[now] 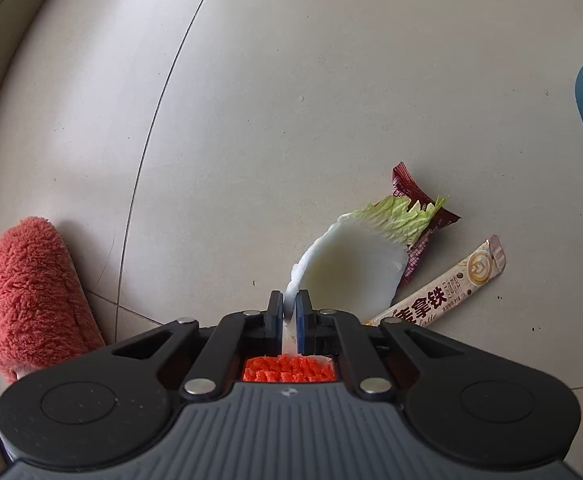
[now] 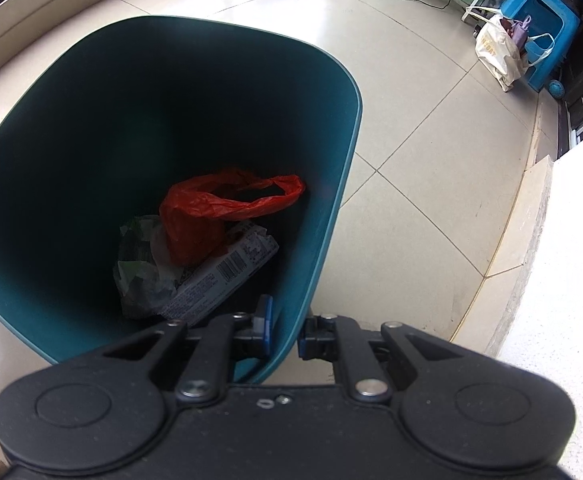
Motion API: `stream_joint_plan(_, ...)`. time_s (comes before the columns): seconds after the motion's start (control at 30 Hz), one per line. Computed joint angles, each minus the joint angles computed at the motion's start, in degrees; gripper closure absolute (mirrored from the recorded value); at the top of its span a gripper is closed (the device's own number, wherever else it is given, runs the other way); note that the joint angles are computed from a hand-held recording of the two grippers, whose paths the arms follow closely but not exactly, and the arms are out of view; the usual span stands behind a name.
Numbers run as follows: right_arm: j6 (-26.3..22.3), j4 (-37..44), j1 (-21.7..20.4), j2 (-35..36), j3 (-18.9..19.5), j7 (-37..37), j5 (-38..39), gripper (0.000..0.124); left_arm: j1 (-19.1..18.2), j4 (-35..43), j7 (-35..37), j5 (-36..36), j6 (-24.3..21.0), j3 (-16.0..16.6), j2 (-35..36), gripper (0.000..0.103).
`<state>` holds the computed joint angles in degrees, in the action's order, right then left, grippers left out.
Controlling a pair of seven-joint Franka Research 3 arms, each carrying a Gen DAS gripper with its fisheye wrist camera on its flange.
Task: Collect trash
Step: 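Lower the left tool to the white cabbage leaf and grasp it, then carry the cabbage leaf into the wastebasket and open the left tool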
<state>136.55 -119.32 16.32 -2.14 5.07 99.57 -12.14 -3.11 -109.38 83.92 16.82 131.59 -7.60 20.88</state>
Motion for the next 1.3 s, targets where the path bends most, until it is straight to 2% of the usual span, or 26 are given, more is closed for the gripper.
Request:
stream_joint_plan(0.23,1.0,-0.7,0.0,-0.2,0.0,0.3,-0.1,0.114,-2.7,-1.1,-4.4,4.0,-0.9,-0.1,-3.4,0.098)
stream_joint_plan(0.37,1.0,-0.6,0.0,-0.3,0.1,0.1,-0.5,0.114,-2.7,-0.8,-5.9,4.0,-2.4,-0.2,-6.1,0.098)
stream_joint_plan(0.5,1.6,-1.0,-0.1,-0.6,0.0,-0.1,-0.1,0.114,-1.7,-2.4,-6.8,3.0,-0.9,-0.2,-9.6,0.098)
stream_joint_plan(0.83,2.3,-1.6,-0.3,-0.9,0.2,0.1,-0.6,0.114,-3.0,-1.2,-8.4,7.7,-1.4,-1.1,-16.1,0.098)
stream_joint_plan(1.07,2.8,-1.8,-0.3,-0.9,0.2,-0.2,-0.3,0.114,-4.3,3.5,-2.9,2.6,-1.2,-2.7,-18.8,0.098)
stream_joint_plan(1.3,2.9,-1.9,-0.3,-1.0,0.2,-0.2,-0.3,0.114,-7.3,11.2,4.5,-7.6,-2.0,-4.9,-18.0,0.098)
